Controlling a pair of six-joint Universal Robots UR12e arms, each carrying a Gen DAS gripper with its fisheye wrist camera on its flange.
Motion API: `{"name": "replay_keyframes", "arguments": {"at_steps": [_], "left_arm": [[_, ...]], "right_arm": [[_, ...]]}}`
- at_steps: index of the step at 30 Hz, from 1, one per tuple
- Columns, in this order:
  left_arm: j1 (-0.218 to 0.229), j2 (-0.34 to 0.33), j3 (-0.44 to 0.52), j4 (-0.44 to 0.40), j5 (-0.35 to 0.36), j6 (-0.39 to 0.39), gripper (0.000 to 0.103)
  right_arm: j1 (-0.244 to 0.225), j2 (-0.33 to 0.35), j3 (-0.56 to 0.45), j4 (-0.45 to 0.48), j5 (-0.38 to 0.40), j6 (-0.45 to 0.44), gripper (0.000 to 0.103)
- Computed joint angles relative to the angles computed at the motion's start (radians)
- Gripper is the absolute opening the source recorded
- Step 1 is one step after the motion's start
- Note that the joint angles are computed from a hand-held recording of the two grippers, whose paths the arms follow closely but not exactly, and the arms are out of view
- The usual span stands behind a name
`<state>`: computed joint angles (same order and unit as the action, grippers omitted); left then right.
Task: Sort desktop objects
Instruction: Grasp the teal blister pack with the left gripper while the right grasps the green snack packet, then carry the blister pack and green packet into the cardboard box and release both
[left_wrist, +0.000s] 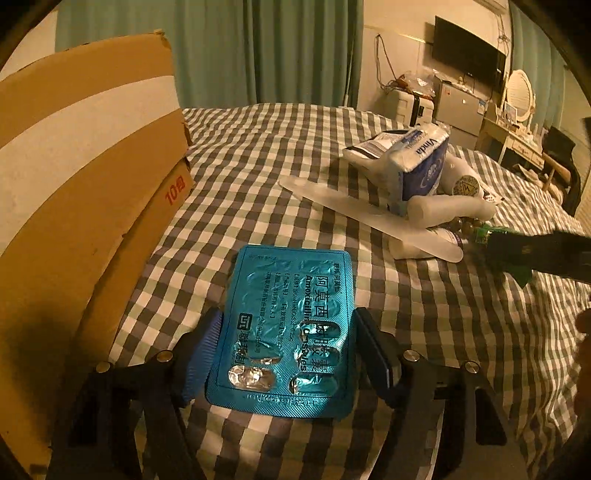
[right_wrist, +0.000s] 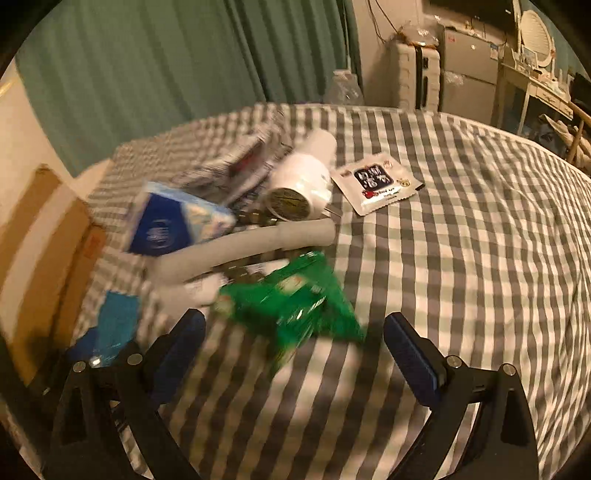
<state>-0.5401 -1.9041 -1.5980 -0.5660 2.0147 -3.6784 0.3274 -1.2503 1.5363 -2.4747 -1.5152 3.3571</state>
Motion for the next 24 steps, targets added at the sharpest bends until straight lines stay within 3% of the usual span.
{"name": "replay_keyframes", "arguments": {"at_steps": [2, 5, 12, 16, 20, 24], "left_arm": [[0.006, 0.006, -0.009, 0.012, -0.008, -0.004, 0.072], [0.007, 0.008, -0.015, 0.029, -0.008, -0.013, 0.072], [0.003, 0.036, -0.039, 0.044, -0.057, -0.070, 0.071], [-0.030, 0.045, -0.029, 0.022, -0.025, -0.024, 0.071], [-0.056, 0.074, -0.020, 0.010, 0.004, -0.047, 0.072], [-0.047, 0.144, -0.039, 0.079, -0.015, -0.105, 0.072]], "right_arm": [[0.004, -0.005, 0.003, 0.014, -0.024, -0.003, 0.048], [0.004, -0.038, 0.041, 0.008, -0.007, -0.032, 0.037], [0.003, -0.175, 0.221, -0.052, 0.018, 0.024, 0.037], [0.019, -0.214, 0.251, -0.013, 0.008, 0.017, 0.036], [0.026, -0.267, 0.275, -0.025, 0.024, 0.027, 0.036], [0.052, -0.274, 0.241, -0.048, 0.037, -0.003, 0.037]]}}
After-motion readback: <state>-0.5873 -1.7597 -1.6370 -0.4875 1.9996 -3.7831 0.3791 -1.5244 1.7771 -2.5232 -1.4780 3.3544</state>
